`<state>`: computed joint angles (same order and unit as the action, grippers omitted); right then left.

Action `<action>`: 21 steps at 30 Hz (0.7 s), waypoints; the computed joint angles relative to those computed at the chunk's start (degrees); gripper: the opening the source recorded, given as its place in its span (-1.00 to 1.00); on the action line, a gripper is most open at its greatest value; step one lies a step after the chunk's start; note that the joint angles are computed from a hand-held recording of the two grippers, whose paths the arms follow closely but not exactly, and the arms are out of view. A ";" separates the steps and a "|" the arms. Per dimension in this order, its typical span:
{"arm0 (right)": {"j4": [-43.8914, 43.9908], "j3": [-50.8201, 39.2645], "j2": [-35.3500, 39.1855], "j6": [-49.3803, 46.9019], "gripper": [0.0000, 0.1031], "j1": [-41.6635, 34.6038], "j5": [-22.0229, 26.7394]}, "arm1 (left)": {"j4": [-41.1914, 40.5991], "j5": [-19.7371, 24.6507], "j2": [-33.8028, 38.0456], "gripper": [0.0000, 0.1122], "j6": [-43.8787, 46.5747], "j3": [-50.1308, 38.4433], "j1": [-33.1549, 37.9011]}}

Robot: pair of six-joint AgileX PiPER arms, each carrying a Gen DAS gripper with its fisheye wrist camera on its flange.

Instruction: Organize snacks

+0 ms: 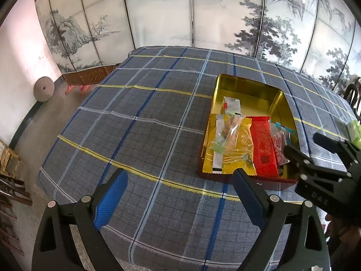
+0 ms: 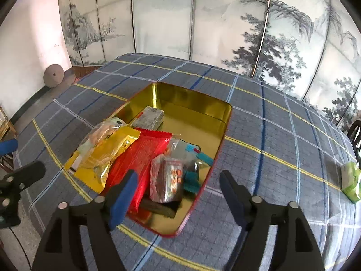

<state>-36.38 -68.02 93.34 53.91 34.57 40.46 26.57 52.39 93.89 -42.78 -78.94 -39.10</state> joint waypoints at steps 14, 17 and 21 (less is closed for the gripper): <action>1.99 6.24 -4.35 1.77 0.56 -0.70 -0.72 | 1.92 2.26 1.01 0.65 -1.40 -1.22 -2.39; 2.12 7.05 -4.66 1.85 0.56 -0.69 -1.11 | 1.82 2.52 1.16 0.65 -1.88 -1.34 -2.95; 2.47 7.91 -4.83 1.86 0.56 -0.61 -1.48 | 1.99 2.53 1.46 0.65 -2.32 -1.49 -3.37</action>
<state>-33.92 -60.11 88.51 55.78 33.97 38.97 28.56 54.92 95.35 -45.10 -80.43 -42.47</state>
